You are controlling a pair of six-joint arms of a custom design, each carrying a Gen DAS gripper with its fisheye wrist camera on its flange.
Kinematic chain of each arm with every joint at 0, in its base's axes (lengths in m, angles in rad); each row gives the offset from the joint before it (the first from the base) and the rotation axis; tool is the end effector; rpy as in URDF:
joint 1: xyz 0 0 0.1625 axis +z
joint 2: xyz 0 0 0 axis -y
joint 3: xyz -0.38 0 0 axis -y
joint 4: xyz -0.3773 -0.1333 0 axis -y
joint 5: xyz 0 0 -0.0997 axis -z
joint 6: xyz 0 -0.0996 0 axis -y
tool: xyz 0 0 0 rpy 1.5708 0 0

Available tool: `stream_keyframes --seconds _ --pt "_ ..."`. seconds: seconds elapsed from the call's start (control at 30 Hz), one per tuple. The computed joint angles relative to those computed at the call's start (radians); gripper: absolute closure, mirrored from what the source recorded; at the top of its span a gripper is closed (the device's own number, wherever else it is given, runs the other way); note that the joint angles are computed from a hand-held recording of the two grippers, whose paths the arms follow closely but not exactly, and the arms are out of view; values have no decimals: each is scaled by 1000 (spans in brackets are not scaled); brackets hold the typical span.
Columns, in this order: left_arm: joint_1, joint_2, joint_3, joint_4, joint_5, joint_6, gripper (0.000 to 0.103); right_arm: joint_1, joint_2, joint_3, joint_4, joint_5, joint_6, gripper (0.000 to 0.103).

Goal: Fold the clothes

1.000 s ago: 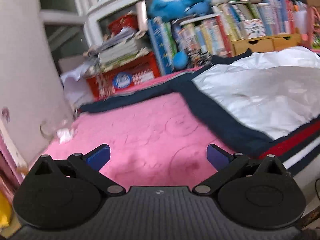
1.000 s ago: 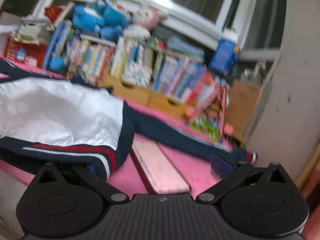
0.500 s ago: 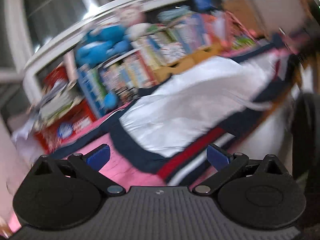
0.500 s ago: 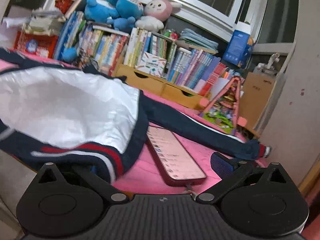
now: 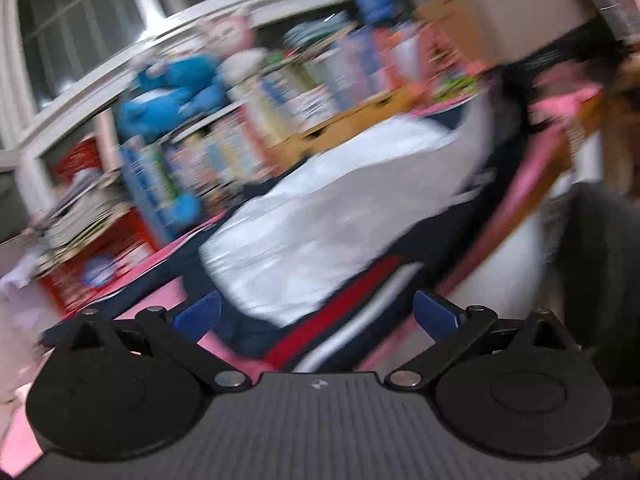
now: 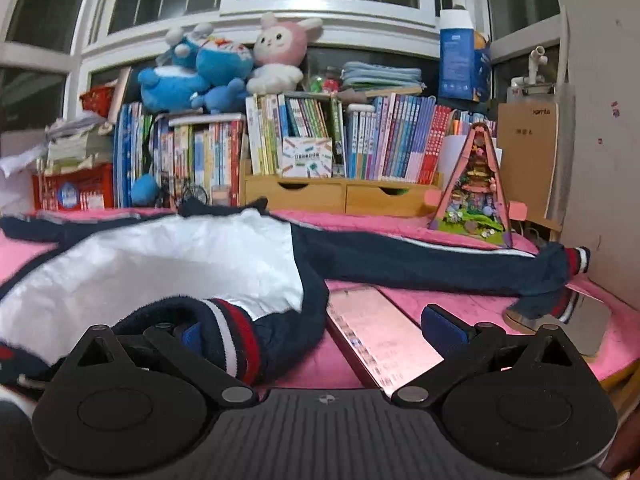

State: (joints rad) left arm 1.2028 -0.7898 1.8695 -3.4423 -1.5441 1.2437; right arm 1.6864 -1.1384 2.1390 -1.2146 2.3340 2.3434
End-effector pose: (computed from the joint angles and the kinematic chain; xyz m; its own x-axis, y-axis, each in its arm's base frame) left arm -0.0841 -0.5960 0.1007 -0.0625 0.7306 -0.6799 0.9709 -0.1132 -0.2109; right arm 0.1164 -0.4439 0.1078 -0.5730 0.5612 0.5973 -0.5527 0.2735 -0.7872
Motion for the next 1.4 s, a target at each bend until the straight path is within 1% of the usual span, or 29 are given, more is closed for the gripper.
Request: stream_keyframes --seconds 0.03,0.07,0.17,0.27,0.33,0.37,0.43,0.47,0.5,0.57,0.6,0.63,0.67,0.73,0.77,0.8,0.87,0.97,1.03,1.07,1.1,1.17,1.2,1.27,1.3,1.33,1.37,1.4 --pt "-2 2 7 -8 -7 11 0 3 5 -14 2 -1 -2 0" --pt "-11 28 2 -58 19 29 0 6 9 -25 3 -3 -5 0" --pt "-38 137 -57 -232 134 75 0 15 14 -47 -11 -11 -29 0" --pt "-50 229 -154 -364 259 71 0 13 11 -17 -88 -4 -73 0" --pt "-46 265 -218 -428 323 61 0 5 5 14 -139 5 -93 0" --pt "-45 261 -225 -442 337 43 0 0 2 31 -158 7 -101 0" --pt "-45 222 -196 -461 340 -11 0 -13 -5 67 -177 6 -113 0" --pt "-46 202 -182 -470 342 -38 0 -18 1 84 -198 4 -137 0" --pt "-46 187 -168 -479 345 -47 0 -18 21 98 -238 -1 -190 0" --pt "-48 171 -142 -498 358 -7 0 -19 62 123 -317 -11 -294 0" --pt "-48 160 -128 -488 369 -1 0 -19 85 135 -357 -17 -346 0" --pt "-47 147 -119 -451 387 -14 0 -19 96 137 -360 -12 -375 0" --pt "-45 137 -116 -412 401 -25 0 -19 94 130 -322 6 -366 0" --pt "-37 111 -110 -317 414 -54 0 -19 70 115 -194 32 -308 0" --pt "-33 88 -104 -260 405 -81 0 -16 54 112 -134 34 -280 0" --pt "-27 58 -99 -183 390 -119 0 -11 31 102 -43 38 -243 0" --pt "-11 -26 -95 22 341 -215 0 -1 -28 85 166 30 -150 0" --pt "27 -152 -116 328 221 -305 0 9 -112 64 466 -16 -14 0" --pt "51 -209 -137 455 154 -327 0 17 -171 56 624 -55 54 0" --pt "62 -231 -149 503 121 -336 0 24 -203 59 674 -75 77 0" --pt "70 -248 -161 528 88 -346 0 33 -237 69 692 -94 91 0" --pt "84 -260 -205 586 19 -376 0 43 -285 71 697 -139 118 0" --pt "86 -252 -239 609 -17 -403 0 48 -283 50 690 -147 136 0" --pt "79 -208 -305 617 -88 -465 0 48 -245 -19 683 -170 162 2" --pt "71 -179 -338 617 -118 -496 0 42 -214 -69 698 -191 171 5" --pt "53 -144 -365 613 -130 -522 0 33 -172 -131 729 -211 181 8" --pt "33 -110 -382 601 -127 -542 0 24 -116 -211 775 -224 189 15" --pt "12 -75 -397 590 -121 -559 0 15 -60 -293 823 -224 198 24"
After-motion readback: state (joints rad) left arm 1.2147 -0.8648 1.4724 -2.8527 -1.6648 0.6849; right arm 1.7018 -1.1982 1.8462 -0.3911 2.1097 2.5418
